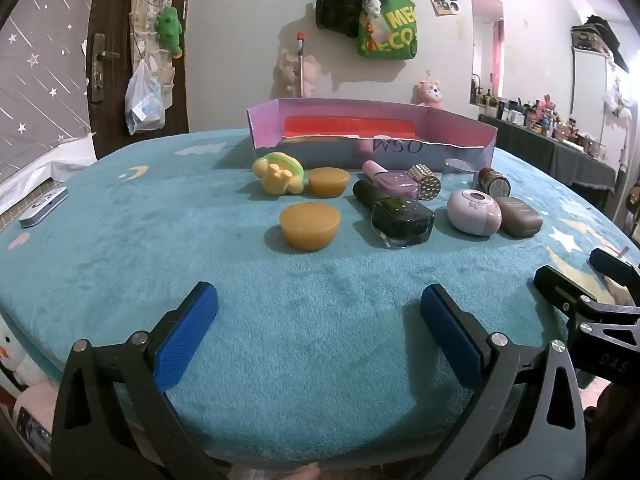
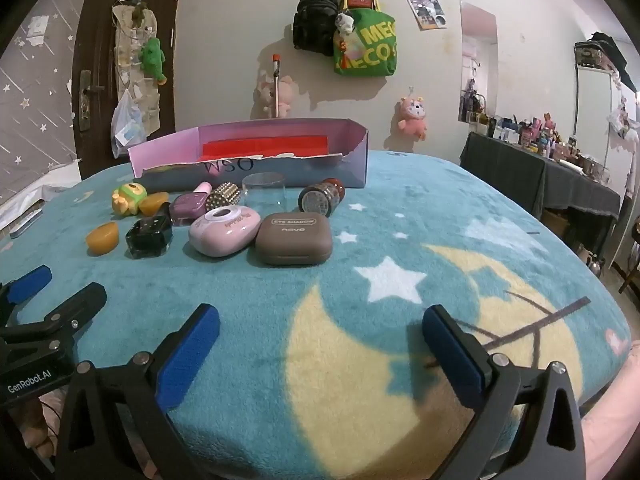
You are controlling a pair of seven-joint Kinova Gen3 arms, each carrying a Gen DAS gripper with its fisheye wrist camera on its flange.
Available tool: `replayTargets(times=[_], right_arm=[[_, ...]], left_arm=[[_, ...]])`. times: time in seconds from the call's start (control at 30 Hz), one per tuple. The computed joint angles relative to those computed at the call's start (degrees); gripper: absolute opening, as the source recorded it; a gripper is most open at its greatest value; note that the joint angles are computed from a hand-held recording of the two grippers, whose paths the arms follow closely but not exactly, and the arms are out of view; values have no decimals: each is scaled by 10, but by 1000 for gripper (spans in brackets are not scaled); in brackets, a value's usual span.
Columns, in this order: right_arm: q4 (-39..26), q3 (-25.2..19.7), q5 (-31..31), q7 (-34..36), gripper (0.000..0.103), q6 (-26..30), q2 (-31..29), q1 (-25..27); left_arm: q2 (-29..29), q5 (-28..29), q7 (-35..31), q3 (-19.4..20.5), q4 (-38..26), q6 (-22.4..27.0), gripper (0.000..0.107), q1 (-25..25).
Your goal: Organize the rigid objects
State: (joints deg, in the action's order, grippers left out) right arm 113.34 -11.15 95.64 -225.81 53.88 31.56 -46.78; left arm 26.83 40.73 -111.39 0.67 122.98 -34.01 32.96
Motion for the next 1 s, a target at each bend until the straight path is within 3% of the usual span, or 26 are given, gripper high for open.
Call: replayTargets(times=[1.0], right_arm=[[1,-1,1,0,103,0,0,1]], left_arm=[[0,0,-1,1,0,0,103,0]])
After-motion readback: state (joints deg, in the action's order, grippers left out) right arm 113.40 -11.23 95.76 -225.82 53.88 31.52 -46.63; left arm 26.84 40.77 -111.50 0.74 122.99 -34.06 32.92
